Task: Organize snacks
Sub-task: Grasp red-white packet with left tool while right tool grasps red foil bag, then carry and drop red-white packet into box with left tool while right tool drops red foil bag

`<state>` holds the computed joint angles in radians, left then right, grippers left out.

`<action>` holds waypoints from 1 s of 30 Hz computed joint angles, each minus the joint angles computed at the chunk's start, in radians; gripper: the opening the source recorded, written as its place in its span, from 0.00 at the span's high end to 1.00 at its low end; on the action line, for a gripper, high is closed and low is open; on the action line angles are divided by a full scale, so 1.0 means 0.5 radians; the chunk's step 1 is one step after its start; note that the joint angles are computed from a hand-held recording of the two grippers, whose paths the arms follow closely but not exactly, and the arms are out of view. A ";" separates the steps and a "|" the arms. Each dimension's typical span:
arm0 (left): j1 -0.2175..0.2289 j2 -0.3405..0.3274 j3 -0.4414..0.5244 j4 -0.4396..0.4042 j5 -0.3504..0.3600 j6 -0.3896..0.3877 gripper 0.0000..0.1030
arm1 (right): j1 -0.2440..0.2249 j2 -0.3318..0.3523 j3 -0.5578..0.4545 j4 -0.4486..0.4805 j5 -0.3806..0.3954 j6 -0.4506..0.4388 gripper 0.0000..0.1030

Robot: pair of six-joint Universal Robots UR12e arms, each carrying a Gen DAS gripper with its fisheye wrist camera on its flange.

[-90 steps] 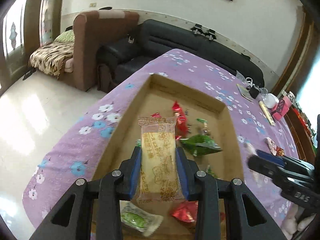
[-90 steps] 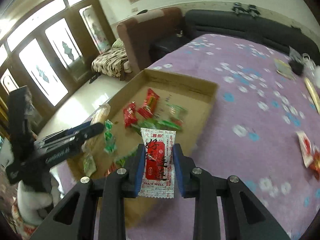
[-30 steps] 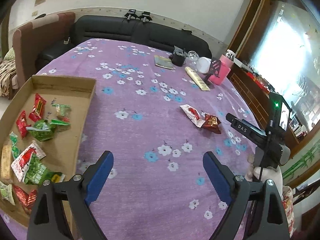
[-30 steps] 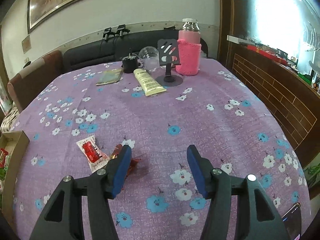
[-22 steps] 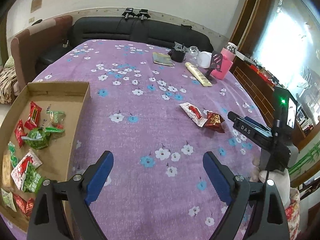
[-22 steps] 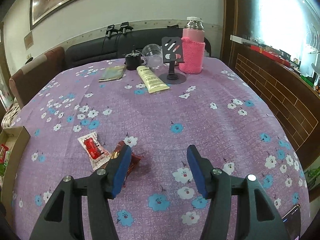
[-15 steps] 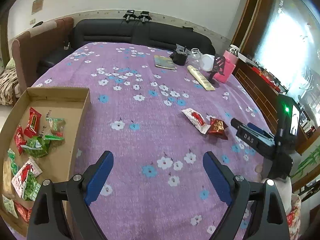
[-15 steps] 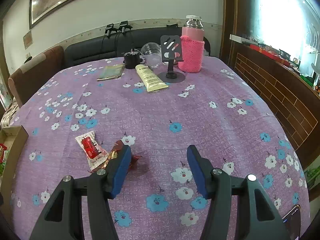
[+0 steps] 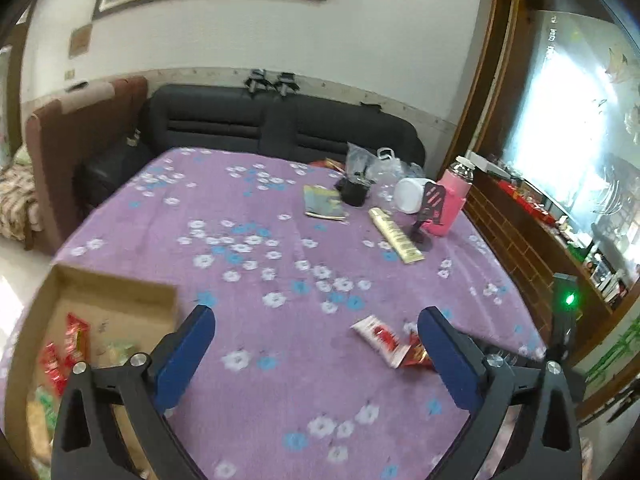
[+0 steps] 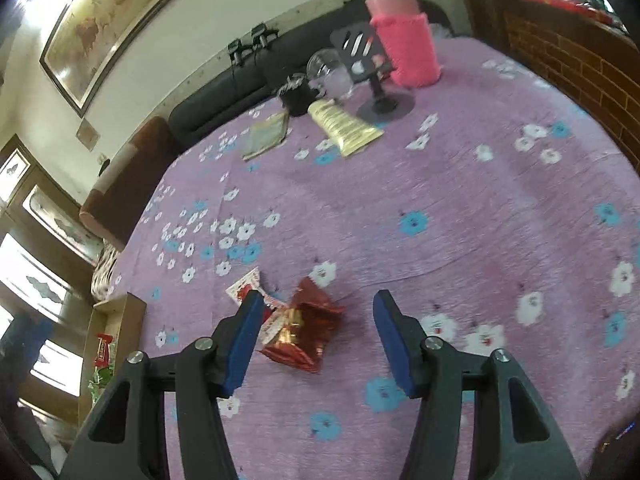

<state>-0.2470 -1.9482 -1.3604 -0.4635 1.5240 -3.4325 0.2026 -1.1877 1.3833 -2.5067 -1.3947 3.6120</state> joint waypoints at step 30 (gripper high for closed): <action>-0.205 -0.565 0.682 -0.765 0.161 0.494 0.64 | -0.006 -0.004 0.049 -0.145 -0.218 0.067 0.71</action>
<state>-0.3495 -2.2307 -1.0193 -0.8462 1.6045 -3.1857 0.1998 -1.1897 1.4078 -2.5794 -1.5038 3.6456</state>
